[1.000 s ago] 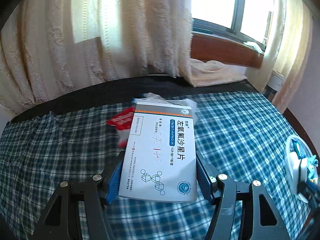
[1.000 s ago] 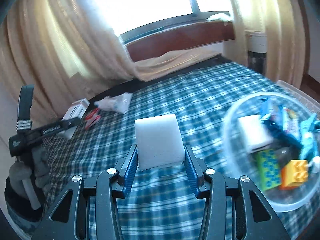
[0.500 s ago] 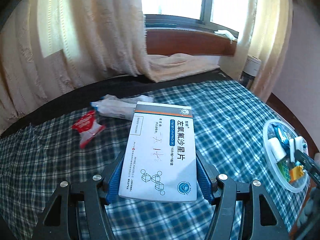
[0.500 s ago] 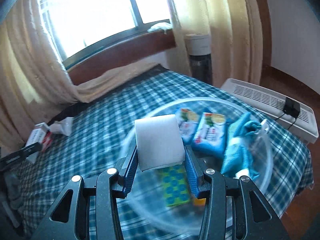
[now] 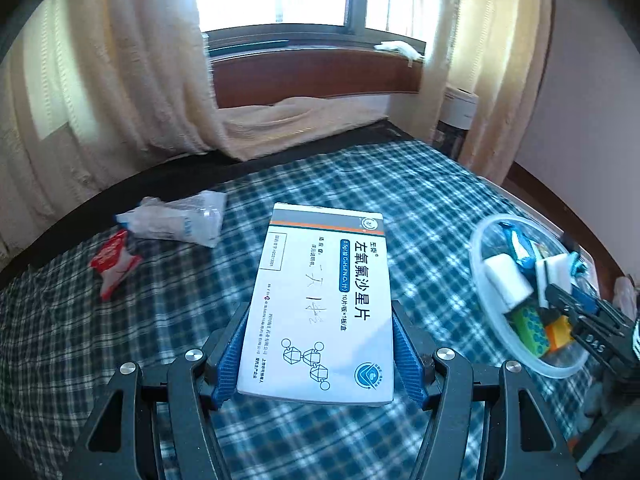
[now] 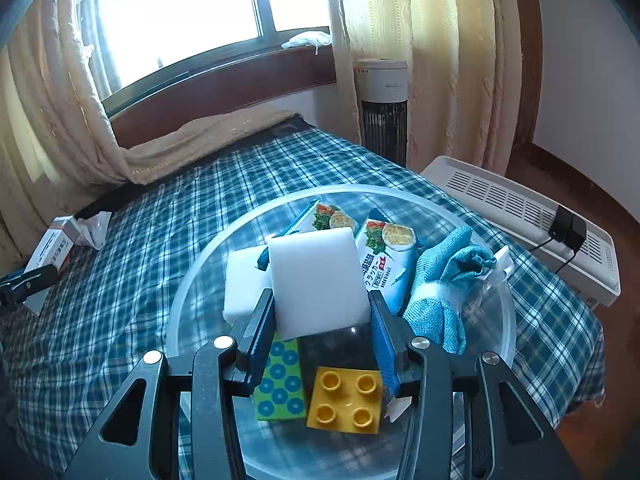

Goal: Organize objects
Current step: 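Carry the box with the left tool while the right tool carries the sponge to the basin, then release the sponge into the basin with the right tool while the left tool lowers the box in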

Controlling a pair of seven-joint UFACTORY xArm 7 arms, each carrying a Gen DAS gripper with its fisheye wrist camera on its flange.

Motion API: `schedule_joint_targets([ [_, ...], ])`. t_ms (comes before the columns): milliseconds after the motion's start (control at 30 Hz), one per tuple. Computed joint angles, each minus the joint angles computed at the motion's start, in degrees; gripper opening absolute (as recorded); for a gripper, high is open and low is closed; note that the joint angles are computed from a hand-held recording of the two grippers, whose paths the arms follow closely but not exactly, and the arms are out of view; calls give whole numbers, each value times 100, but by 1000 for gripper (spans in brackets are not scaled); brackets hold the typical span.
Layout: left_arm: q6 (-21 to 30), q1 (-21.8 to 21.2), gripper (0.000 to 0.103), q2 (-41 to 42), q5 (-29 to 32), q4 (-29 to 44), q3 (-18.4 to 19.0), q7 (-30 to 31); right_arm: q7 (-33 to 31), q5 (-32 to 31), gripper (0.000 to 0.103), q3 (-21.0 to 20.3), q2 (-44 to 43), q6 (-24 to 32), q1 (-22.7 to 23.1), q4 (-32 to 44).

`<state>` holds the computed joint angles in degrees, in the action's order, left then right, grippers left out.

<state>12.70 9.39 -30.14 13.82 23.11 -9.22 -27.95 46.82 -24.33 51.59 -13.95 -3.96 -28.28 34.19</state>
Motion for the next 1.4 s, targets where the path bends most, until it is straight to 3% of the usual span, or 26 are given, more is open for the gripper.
schedule_joint_targets([
  [267, -8, -330, 68, 306, -10, 249, -178, -94, -160, -183, 46, -855, -44, 231, 855, -151],
  [467, -16, -642, 68, 602, -49, 458, -174, -140, -359, 34, 49, -1611, -90, -135, 1541, -406],
  [567, -30, -698, 68, 745, -19, 570, -240, -256, -541, 306, 56, -2020, -229, -413, 1923, -616],
  [733, -63, -812, 68, 1062, 33, 801, -309, -472, -758, 687, 57, -2348, -418, -728, 2237, -867],
  [867, -45, -886, 68, 1336, 200, 1004, -346, -672, -959, 1031, 57, -2190, -628, -912, 2097, -1084],
  [1067, -6, -1035, 68, 1665, 466, 1287, -329, -1000, -1236, 1422, 57, -2586, -697, -1056, 2430, -1300],
  [1400, -41, -1666, 68, 2193, -111, 1653, 59, -799, -1759, 1959, 57, -3218, -624, -1193, 3060, -1460],
])
